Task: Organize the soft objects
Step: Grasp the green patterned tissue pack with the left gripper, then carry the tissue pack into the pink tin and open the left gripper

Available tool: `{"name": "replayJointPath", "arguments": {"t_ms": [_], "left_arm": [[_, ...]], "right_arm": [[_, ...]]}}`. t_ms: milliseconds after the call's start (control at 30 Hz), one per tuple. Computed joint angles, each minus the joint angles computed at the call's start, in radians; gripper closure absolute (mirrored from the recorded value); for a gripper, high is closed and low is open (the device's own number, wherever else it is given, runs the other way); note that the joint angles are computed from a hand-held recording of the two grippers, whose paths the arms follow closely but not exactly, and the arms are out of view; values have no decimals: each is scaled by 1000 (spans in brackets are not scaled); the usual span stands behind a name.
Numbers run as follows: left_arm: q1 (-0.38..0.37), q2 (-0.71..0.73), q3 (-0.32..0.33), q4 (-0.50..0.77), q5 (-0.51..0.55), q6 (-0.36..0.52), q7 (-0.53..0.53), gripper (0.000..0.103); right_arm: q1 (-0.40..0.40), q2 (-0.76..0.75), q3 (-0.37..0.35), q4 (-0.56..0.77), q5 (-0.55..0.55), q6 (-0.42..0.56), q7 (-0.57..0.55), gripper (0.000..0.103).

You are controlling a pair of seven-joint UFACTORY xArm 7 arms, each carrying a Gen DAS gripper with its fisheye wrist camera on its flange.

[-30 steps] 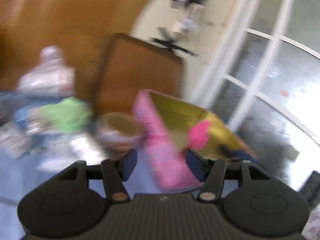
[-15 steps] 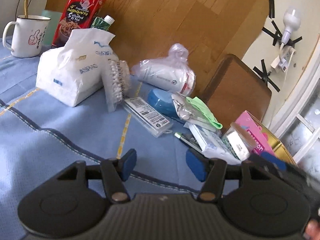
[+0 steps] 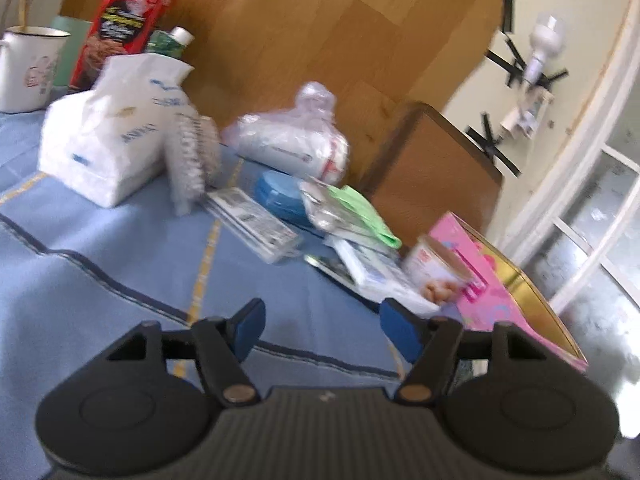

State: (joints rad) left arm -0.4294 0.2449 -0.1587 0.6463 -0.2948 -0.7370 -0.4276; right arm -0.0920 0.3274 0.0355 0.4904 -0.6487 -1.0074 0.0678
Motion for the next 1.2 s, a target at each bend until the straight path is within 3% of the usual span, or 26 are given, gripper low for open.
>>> {"name": "replayJointPath", "arguments": {"t_ms": [33, 67, 100, 167, 300, 400, 467, 533, 600, 633, 700, 767, 833, 933, 1000, 1100, 1133, 1167, 1200], "left_arm": [[5, -1, -6, 1, 28, 8, -7, 37], [15, -2, -15, 2, 72, 16, -26, 37], [23, -4, -25, 6, 119, 32, -45, 37], [23, -5, -33, 28, 177, 76, -47, 37], [8, 5, -36, 95, 217, 154, -27, 35], [-54, 24, 0, 161, 115, 239, 52, 35], [-39, 47, -8, 195, 128, 279, 38, 37], [29, 72, -57, 224, 220, 336, -23, 50], [0, 73, -42, 224, 221, 335, -14, 55], [-50, 67, -8, 224, 182, 334, 18, 55], [-53, 55, -17, 224, 194, 315, 24, 55], [5, 53, -70, 241, 279, 287, -22, 55], [12, 71, -85, 298, 331, 287, -30, 55], [-90, 126, -28, 434, 291, 328, 70, 55], [-146, 184, -1, 545, 271, 354, 132, 55], [-161, 283, -14, 714, 267, 420, 149, 54], [-172, 316, -9, 769, 261, 448, 150, 48], [-209, 347, 27, 825, 240, 488, 152, 45], [-277, 368, 104, 866, 203, 524, 147, 42]], "right_arm": [[-13, 3, -5, -22, -20, -22, 7, 48], [-25, 8, -6, -47, -17, -57, 25, 30], [-36, 14, -7, -59, -25, -78, 50, 25], [-52, 25, -13, -55, -51, -93, 83, 25], [-12, 17, 0, -17, 33, -23, 71, 25], [6, 17, 9, 26, 43, 51, 88, 25], [15, 23, 18, 66, 41, 120, 97, 25], [7, 36, 31, 100, 7, 170, 135, 27], [2, 34, 36, 113, -16, 176, 137, 66], [7, 34, 34, 109, 2, 170, 127, 66], [0, 45, 29, 82, 34, 88, 113, 67], [14, 66, 17, 33, 121, -67, 38, 67], [49, 98, 10, -9, 250, -239, -68, 67], [58, 120, 1, -10, 366, -354, -91, 67], [48, 113, -10, 11, 405, -356, -64, 67], [27, 111, -34, 56, 434, -313, -37, 67], [25, 115, -40, 78, 452, -286, -38, 67], [22, 125, -47, 98, 471, -262, -44, 66], [32, 131, -51, 112, 532, -235, -64, 62]]}}
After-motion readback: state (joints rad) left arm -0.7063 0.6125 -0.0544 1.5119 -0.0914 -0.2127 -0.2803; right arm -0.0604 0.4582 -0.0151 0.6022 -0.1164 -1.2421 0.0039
